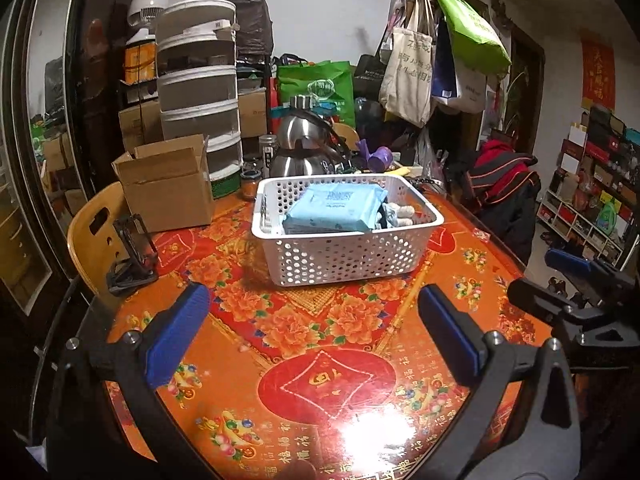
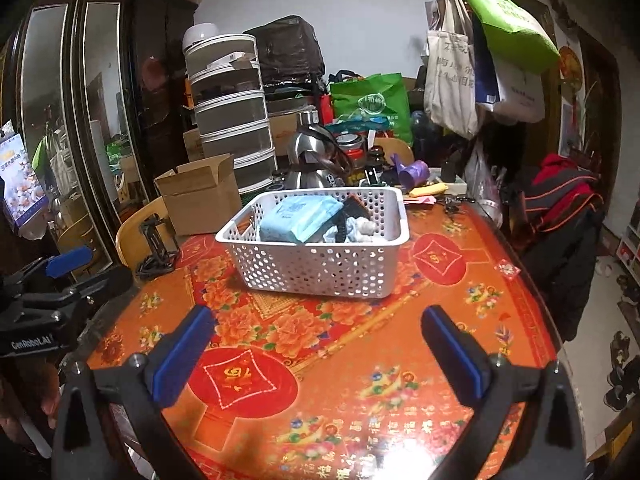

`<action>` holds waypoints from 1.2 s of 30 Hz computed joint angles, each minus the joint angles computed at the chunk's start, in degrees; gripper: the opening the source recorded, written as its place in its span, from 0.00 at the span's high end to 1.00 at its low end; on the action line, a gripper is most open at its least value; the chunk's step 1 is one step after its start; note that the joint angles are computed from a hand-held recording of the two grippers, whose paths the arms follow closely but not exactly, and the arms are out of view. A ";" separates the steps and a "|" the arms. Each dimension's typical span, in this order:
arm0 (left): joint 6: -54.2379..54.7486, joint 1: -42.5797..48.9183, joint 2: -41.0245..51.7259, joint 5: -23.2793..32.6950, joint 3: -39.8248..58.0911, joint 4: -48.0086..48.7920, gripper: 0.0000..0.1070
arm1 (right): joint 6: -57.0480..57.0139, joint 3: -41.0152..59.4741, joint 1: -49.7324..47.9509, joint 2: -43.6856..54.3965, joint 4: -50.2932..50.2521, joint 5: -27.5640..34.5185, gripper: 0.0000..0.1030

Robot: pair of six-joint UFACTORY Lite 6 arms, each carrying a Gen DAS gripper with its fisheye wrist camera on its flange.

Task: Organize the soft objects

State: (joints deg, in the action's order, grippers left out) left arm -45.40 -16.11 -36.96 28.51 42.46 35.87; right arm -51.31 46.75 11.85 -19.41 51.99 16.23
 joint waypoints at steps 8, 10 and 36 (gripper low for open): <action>1.05 1.13 2.57 -1.80 0.60 -0.67 0.04 | 0.06 0.00 0.21 0.27 0.02 -0.36 0.00; 2.36 1.54 2.52 -2.03 0.64 -1.81 0.04 | 0.13 -0.05 0.28 0.40 -0.13 -0.49 0.00; 4.78 2.68 2.71 -3.65 -0.68 -4.38 0.04 | 1.27 -0.72 1.40 0.93 -1.06 -1.53 0.00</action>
State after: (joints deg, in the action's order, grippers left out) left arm -40.62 -13.44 -34.26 24.87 41.78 31.49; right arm -50.04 46.02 13.25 -18.48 50.93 14.70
